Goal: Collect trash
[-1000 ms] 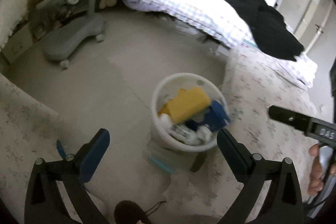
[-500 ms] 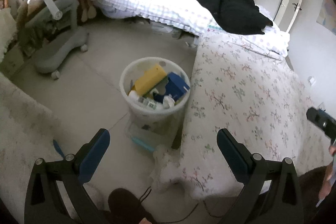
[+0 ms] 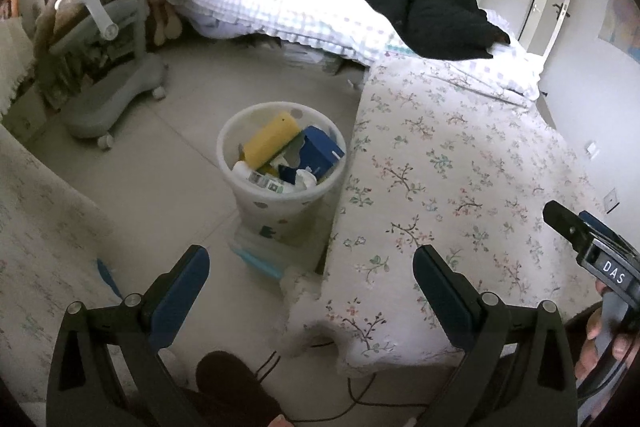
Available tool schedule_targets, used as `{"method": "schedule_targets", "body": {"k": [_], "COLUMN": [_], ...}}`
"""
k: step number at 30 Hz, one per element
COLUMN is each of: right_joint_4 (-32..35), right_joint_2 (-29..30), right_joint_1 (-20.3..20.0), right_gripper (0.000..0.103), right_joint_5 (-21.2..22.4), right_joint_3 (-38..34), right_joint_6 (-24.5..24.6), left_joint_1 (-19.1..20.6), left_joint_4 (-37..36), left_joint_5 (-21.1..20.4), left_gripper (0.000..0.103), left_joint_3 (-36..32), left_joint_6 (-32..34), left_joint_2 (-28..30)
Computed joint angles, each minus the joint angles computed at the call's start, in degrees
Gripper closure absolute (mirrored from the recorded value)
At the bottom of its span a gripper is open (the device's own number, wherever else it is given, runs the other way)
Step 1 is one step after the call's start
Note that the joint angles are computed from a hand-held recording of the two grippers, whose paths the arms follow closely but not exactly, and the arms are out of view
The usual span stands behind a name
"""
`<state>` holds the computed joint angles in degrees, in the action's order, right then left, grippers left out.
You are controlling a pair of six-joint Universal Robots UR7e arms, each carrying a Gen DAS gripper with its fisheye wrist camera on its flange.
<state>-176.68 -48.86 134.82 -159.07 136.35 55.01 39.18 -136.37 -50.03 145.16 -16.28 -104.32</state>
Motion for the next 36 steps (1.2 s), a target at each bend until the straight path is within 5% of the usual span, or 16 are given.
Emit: {"method": "schedule_targets", "body": {"k": [36], "right_joint_4": [-0.97], "right_joint_2": [3.53], "right_joint_1": [-0.63], "right_gripper": [0.005], "right_joint_5": [0.20], "right_joint_3": [-2.36], "right_joint_6": [-2.35], "left_joint_1": [-2.78], "left_joint_4": [-1.85], "left_joint_5": [3.94], "left_gripper": [0.000], "left_joint_3": [1.98], "left_joint_6": [1.36], "left_joint_2": [-1.92]}}
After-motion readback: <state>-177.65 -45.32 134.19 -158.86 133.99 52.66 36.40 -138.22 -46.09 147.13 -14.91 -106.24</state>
